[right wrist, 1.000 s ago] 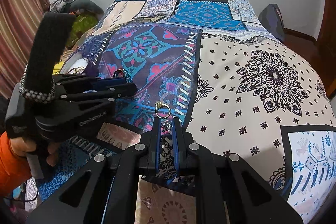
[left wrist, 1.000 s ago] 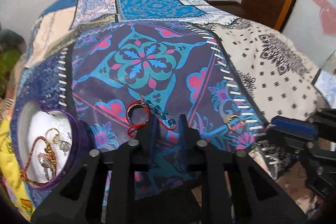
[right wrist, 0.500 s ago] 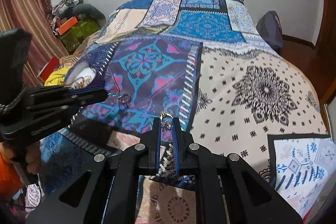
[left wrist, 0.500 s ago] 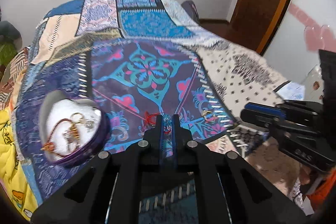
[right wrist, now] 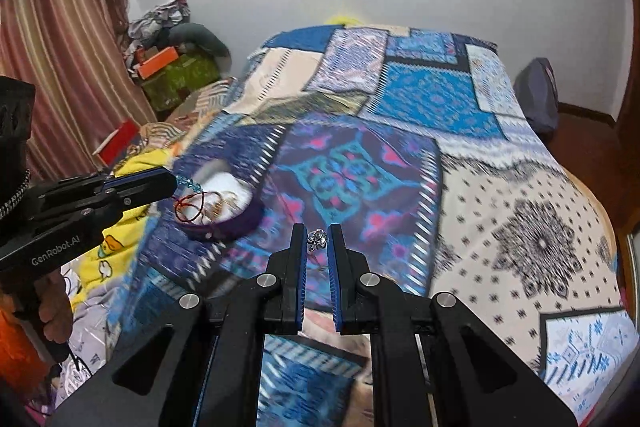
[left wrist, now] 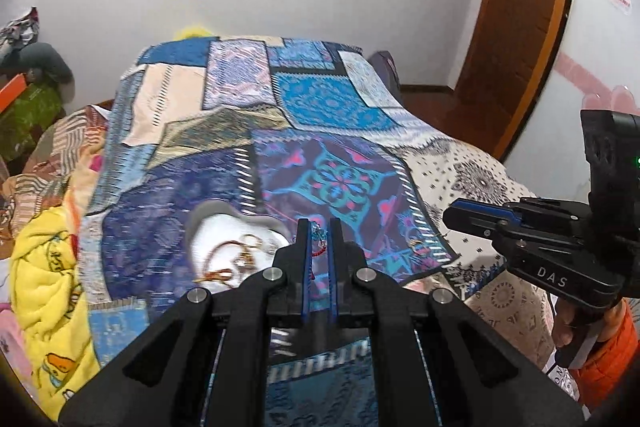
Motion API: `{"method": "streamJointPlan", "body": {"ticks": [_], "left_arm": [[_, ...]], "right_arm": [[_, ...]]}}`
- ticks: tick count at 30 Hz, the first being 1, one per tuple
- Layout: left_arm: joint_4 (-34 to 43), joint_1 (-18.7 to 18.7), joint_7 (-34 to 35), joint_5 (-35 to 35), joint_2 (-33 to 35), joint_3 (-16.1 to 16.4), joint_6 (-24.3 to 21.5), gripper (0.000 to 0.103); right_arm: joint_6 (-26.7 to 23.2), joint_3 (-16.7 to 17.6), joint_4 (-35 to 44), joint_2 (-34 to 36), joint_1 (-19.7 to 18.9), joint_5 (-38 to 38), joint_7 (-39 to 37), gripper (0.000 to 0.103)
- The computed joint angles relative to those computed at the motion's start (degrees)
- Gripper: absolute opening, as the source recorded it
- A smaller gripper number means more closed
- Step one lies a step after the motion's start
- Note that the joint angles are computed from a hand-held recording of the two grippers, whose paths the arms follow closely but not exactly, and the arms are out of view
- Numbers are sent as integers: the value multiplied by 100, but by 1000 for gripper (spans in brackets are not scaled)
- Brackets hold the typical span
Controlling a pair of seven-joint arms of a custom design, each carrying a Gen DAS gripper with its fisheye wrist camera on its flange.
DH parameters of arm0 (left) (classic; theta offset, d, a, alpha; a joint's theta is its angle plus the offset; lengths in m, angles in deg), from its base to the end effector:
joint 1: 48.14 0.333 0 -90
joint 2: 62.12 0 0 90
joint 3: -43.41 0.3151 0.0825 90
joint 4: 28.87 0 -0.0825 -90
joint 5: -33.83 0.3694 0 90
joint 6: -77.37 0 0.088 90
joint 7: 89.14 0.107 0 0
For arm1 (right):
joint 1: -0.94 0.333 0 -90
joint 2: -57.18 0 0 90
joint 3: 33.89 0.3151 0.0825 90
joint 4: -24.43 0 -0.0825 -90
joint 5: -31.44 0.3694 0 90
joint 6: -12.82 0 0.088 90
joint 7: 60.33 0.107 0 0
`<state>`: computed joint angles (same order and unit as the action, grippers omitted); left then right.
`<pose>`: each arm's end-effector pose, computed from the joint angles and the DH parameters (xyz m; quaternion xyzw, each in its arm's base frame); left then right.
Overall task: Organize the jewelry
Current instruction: 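Carry both items over the heart tin and open both tools to drop them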
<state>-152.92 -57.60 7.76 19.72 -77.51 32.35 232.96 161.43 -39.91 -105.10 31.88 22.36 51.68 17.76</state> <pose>0.4785 -0.1809 0.6065 -0.5389 0.7410 -0.3516 0.1922 0.4442 0.1065 0.6246 -0.7201 0.5653 -0.1328 0.3798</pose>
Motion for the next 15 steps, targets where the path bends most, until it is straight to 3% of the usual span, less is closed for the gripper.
{"method": "streamJointPlan", "body": {"ticks": [15], "left_arm": [[-98, 167, 433, -507, -193, 367, 282, 6]], "right_arm": [[234, 255, 798, 808, 419, 559, -436, 9]]}}
